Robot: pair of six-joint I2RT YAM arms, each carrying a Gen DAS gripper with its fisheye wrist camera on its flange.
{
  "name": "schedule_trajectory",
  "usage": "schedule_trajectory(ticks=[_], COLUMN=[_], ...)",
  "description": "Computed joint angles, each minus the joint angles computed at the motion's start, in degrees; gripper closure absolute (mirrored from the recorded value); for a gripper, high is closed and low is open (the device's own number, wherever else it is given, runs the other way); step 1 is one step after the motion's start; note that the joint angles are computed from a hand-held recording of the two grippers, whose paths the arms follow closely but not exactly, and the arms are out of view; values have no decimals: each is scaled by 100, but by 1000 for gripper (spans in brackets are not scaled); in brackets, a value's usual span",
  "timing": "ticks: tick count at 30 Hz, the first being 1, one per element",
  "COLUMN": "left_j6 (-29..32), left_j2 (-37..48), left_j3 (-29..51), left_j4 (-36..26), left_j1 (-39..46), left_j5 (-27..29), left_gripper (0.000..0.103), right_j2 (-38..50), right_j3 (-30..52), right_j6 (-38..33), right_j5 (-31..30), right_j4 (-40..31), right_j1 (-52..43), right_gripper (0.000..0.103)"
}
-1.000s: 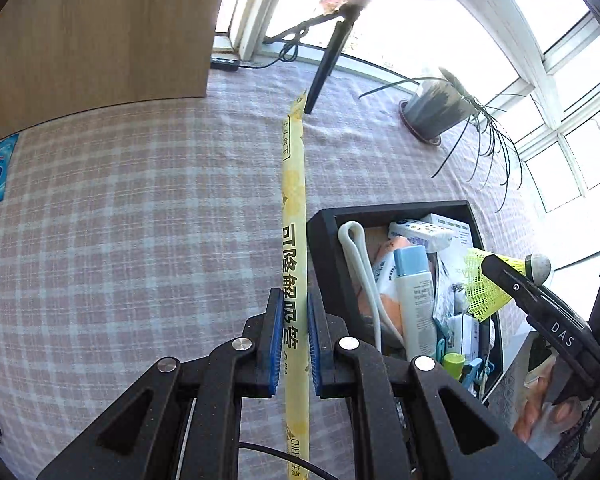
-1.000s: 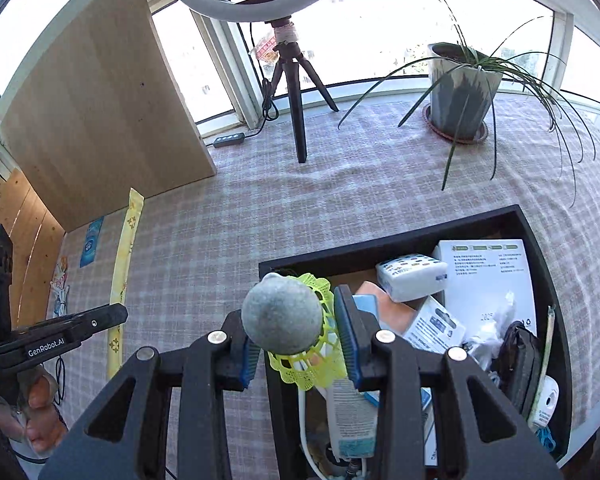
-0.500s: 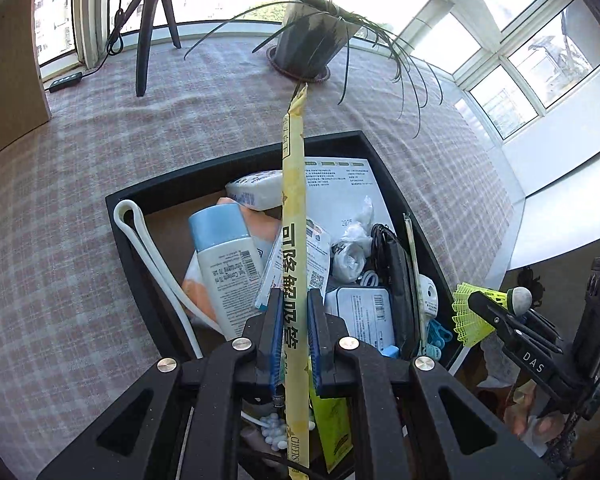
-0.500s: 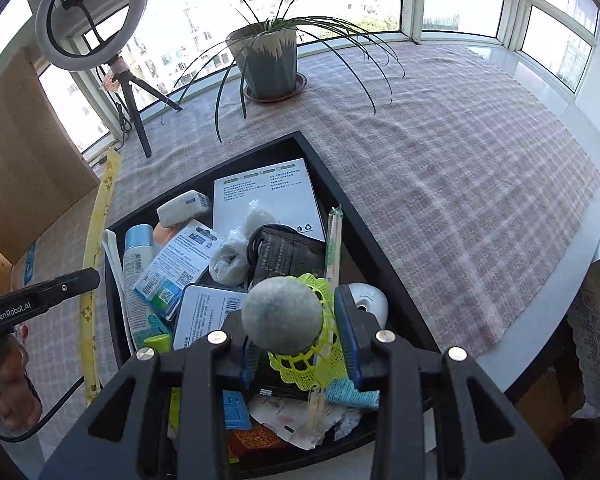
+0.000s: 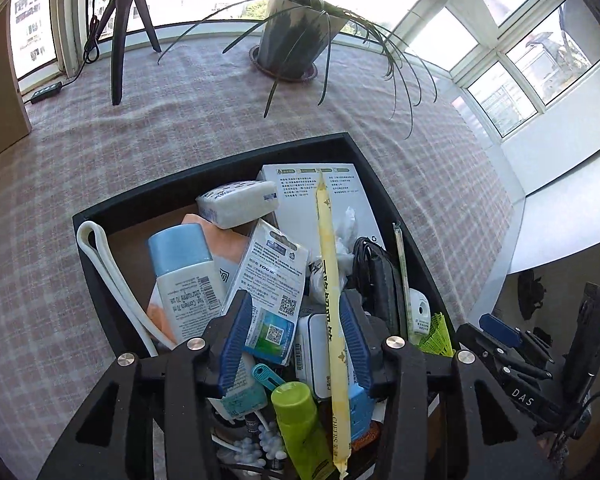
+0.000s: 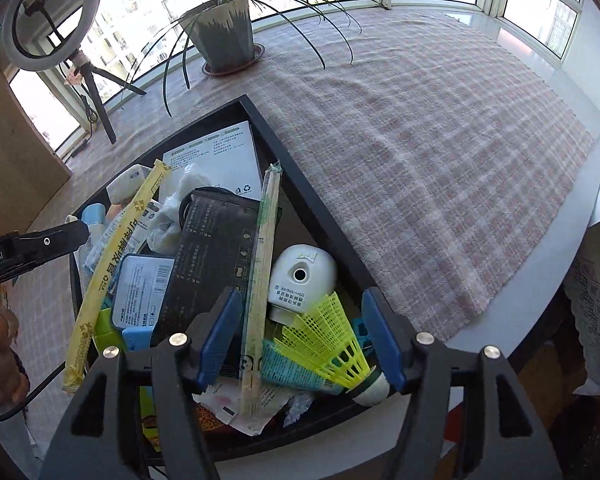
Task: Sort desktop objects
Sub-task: 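Carry the yellow stick and shuttlecock to the black tray and release both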
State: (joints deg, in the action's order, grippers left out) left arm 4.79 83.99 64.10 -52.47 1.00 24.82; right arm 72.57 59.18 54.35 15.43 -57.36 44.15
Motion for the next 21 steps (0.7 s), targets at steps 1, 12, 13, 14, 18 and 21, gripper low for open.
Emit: schedule_trajectory(ticks=[1, 12, 13, 14, 18, 21], left_j6=[7, 779, 914, 1050, 1615, 2053], left_j2=[-14, -99, -91, -66, 266, 590], left_j3=[8, 129, 150, 183, 477, 757], left_j4=[-3, -398, -420, -447, -639, -722], left_j1=[32, 1282, 1489, 1699, 2679, 3396], left_j5=[-9, -30, -56, -74, -38, -52], left_gripper=[62, 62, 62, 62, 62, 62], right_j2=[-36, 443, 557, 675, 1359, 2045], right_j3=[23, 929, 1055, 1176, 1847, 2519], right_j6=[-24, -37, -27, 25, -81, -235], right_j5=[11, 360, 397, 448, 442, 343], right_j4=[-21, -172, -148, -129, 42, 137], right_j1=[-17, 423, 514, 641, 965, 1146], right_gripper=[41, 41, 41, 41, 41, 41])
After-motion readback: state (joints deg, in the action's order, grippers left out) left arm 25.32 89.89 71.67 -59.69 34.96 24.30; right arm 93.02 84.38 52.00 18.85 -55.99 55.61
